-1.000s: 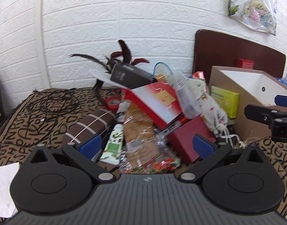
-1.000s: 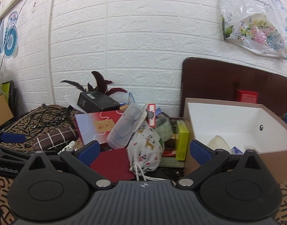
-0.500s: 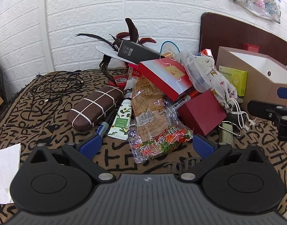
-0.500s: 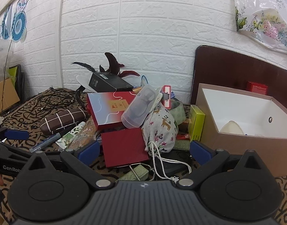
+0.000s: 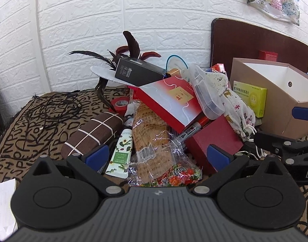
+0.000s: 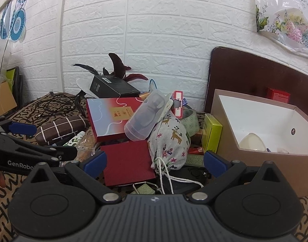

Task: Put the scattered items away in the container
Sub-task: 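Move both tools back over the remaining items on the table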

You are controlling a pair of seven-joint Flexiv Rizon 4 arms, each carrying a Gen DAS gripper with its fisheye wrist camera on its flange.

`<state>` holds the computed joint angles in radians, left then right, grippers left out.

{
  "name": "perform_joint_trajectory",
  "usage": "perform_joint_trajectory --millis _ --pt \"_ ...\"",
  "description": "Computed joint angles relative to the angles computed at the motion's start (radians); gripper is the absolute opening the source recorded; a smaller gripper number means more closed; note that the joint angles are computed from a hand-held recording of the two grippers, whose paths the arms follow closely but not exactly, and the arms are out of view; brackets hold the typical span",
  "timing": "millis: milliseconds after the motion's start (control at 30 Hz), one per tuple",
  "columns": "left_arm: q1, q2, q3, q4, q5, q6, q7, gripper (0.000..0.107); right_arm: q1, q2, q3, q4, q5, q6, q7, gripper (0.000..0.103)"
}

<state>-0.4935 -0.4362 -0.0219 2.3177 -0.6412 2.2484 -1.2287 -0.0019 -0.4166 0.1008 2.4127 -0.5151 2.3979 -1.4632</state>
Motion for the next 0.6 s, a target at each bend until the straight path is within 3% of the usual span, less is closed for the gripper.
perform_joint_trajectory --millis 267,467,600 --pt "-0.008 0.000 0.000 0.025 -0.011 -0.015 -0.009 0.103 -0.043 -0.006 0.010 0.008 -0.089 -0.010 0.043 0.103" --pt "-0.032 -0.001 0.014 0.051 -0.047 -0.042 0.003 0.103 -0.147 0.003 0.005 0.047 -0.327 -0.006 0.138 0.103" --pt "-0.052 0.001 0.021 0.055 -0.083 -0.055 0.018 0.103 -0.172 0.019 -0.013 0.074 -0.438 -0.003 0.157 0.103"
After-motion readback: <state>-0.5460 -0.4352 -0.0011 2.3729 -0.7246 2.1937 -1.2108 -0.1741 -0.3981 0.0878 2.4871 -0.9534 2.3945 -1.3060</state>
